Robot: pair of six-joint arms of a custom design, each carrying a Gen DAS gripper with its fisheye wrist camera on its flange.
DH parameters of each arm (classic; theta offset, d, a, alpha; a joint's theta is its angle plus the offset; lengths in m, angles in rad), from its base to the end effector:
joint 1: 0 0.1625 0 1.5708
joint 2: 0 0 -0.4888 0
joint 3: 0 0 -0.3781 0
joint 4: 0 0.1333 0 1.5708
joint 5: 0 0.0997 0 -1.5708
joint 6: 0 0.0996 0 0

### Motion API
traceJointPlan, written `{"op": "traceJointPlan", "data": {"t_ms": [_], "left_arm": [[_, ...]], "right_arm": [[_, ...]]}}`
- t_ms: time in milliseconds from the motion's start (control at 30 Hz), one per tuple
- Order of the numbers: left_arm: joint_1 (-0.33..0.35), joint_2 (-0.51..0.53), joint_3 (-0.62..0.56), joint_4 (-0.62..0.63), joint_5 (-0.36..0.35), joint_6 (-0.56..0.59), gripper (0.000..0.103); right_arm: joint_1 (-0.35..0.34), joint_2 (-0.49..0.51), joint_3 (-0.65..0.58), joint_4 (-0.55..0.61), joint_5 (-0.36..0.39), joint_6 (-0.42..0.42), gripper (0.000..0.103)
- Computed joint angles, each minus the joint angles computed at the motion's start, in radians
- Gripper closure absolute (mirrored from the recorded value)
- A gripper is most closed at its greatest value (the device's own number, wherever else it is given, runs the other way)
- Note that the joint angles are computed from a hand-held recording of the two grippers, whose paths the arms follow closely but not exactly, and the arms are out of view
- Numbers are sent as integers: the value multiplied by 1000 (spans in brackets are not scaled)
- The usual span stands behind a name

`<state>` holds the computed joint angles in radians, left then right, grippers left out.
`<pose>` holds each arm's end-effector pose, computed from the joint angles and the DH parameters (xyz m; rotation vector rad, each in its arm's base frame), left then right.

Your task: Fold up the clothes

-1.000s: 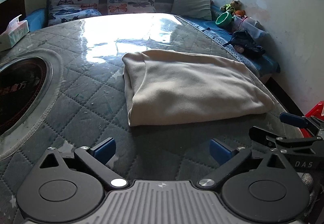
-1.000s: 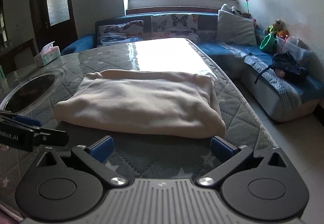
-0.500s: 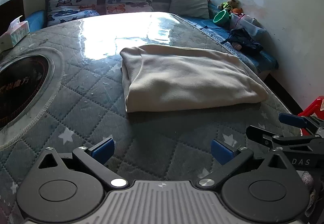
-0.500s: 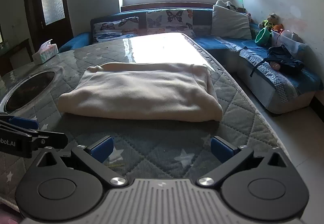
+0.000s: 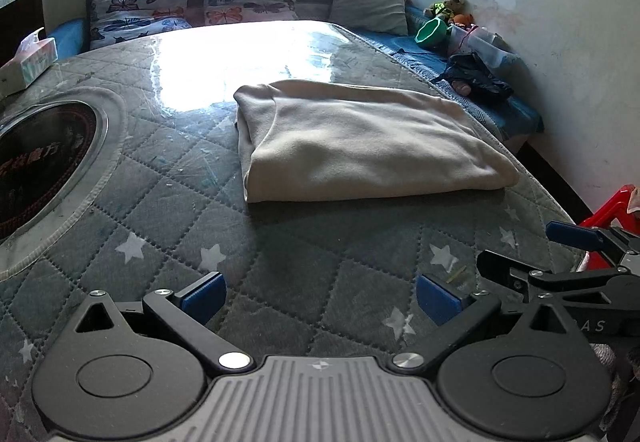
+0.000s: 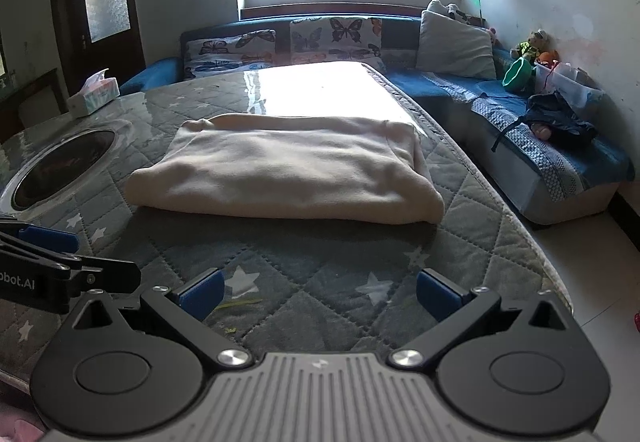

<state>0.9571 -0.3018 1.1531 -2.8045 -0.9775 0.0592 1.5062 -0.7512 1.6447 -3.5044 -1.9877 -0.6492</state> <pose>-0.3288 -0.7949 -0.0160 0.7099 2.4936 -0.6984 0.0461 -0.7277 0.2414 0.3808 -2.1952 1.0233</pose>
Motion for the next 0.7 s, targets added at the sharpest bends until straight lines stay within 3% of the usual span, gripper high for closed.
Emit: {"op": "traceJointPlan", "data": {"t_ms": [700], "left_arm": [[-6,-15,44,-42,9,-1,0]], "right_arm": [[7,-3,32,-34,11,-14,0]]}}
